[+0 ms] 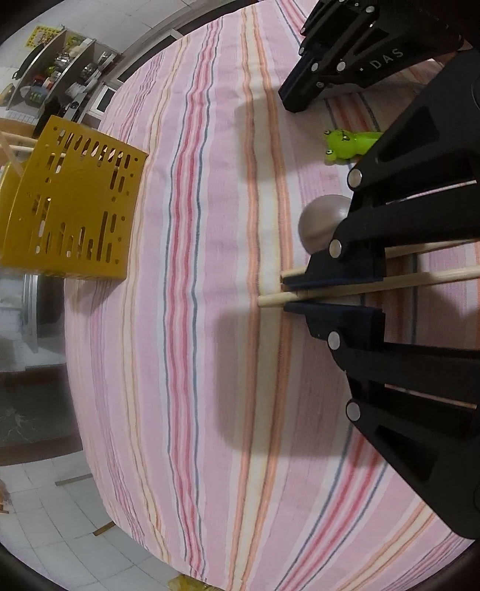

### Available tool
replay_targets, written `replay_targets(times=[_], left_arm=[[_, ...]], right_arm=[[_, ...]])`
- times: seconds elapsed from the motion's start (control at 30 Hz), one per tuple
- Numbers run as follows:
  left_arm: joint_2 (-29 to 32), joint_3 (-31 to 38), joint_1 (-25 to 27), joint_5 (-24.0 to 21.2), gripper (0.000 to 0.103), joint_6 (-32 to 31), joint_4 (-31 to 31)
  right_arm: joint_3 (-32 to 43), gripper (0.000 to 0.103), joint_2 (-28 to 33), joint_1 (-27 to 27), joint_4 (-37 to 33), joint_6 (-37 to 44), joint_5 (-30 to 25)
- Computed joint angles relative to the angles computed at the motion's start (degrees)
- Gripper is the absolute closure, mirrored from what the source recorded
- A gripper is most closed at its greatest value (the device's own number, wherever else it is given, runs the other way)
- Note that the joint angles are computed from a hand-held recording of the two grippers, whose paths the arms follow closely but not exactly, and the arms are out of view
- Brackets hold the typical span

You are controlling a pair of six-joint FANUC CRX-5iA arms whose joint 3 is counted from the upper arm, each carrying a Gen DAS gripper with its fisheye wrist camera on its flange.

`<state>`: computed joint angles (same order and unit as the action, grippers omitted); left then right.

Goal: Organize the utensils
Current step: 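Close the left tool on a wooden chopstick while the right tool grasps the metal spoon handle, then lift the chopstick and spoon and carry them over the yellow holder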

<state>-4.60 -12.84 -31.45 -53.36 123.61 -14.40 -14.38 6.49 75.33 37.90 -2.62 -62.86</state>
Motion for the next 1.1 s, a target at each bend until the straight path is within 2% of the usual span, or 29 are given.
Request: replay_targets(times=[0.2,0.37,0.57,0.67,0.87,1.0,1.1], left_arm=[[-1.8,-2.1,1.0,2.8,0.098,-0.8,1.3],[-4.6,-3.0,0.5,3.7,0.098,1.5,-1.4],[-10.8,-4.5,-0.8,5.7,0.098,5.1,-6.5],[-13.6,-5.7,-0.5,7.1,0.098,4.4,-6.7],[-18.5,-6.3,-3.6,7.2,0.098,7.6,-12.6],[-20.9,-6.1,-7.3,6.0,0.098,12.0,-18.3],[-22.5,-6.6,-8.2,6.2,0.098,12.7,-19.5]], right_arm=[[-0.8,0.095,-0.4,1.2,2.9,-3.1,-2.0],[-2.6,0.095,-2.0,2.6,7.5,-7.5,-3.3],[-4.7,0.095,-3.8,4.7,14.1,-13.2,-5.8],[-5.7,0.095,-4.2,5.5,16.9,-15.3,-6.7],[-6.7,0.095,-4.4,6.7,20.3,-18.1,-8.0],[-7.5,0.095,-4.8,7.3,22.7,-19.9,-8.7],[-7.8,0.095,-4.8,7.7,24.3,-20.7,-9.6]])
